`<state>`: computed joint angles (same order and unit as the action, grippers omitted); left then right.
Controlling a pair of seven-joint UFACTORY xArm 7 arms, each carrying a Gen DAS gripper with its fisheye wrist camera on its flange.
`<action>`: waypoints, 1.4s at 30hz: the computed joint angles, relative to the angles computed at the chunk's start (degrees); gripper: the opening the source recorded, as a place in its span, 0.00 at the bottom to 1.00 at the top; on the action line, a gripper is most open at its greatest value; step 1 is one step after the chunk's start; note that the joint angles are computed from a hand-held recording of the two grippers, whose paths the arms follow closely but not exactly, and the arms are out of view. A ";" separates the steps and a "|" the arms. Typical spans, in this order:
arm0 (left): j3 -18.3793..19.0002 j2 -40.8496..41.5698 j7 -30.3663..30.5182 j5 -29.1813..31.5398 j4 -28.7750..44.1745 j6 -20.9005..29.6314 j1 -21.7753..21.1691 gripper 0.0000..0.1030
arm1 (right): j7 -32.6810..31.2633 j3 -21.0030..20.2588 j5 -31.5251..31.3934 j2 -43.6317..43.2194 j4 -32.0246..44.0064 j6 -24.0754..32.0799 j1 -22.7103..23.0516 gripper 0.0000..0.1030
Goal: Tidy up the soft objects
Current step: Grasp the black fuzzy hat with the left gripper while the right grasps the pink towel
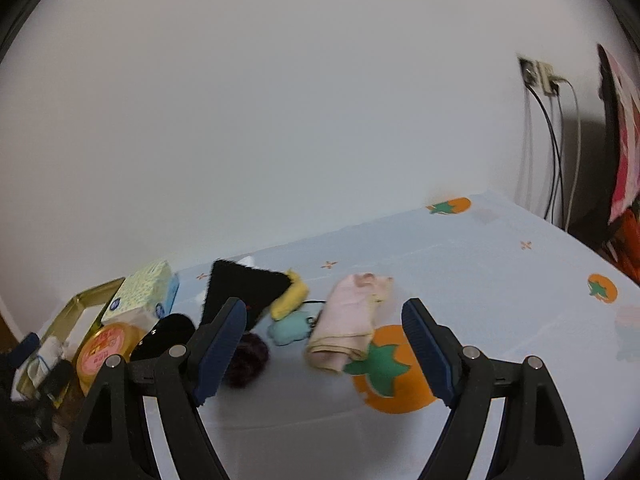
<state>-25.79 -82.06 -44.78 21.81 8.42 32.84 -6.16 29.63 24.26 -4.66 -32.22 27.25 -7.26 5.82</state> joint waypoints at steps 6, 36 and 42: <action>-4.87 14.03 -1.86 1.99 6.47 -5.82 6.15 0.93 | 0.78 -2.49 1.06 -0.07 -0.15 0.88 0.48 0.80; 11.59 19.57 3.55 -3.33 0.77 -25.74 -2.30 0.32 | -5.28 -19.66 6.43 5.00 2.37 6.43 14.50 0.79; 10.89 14.61 6.06 -7.75 -0.51 -24.57 -1.82 0.32 | -11.19 -23.27 10.44 11.78 8.45 10.93 20.86 0.64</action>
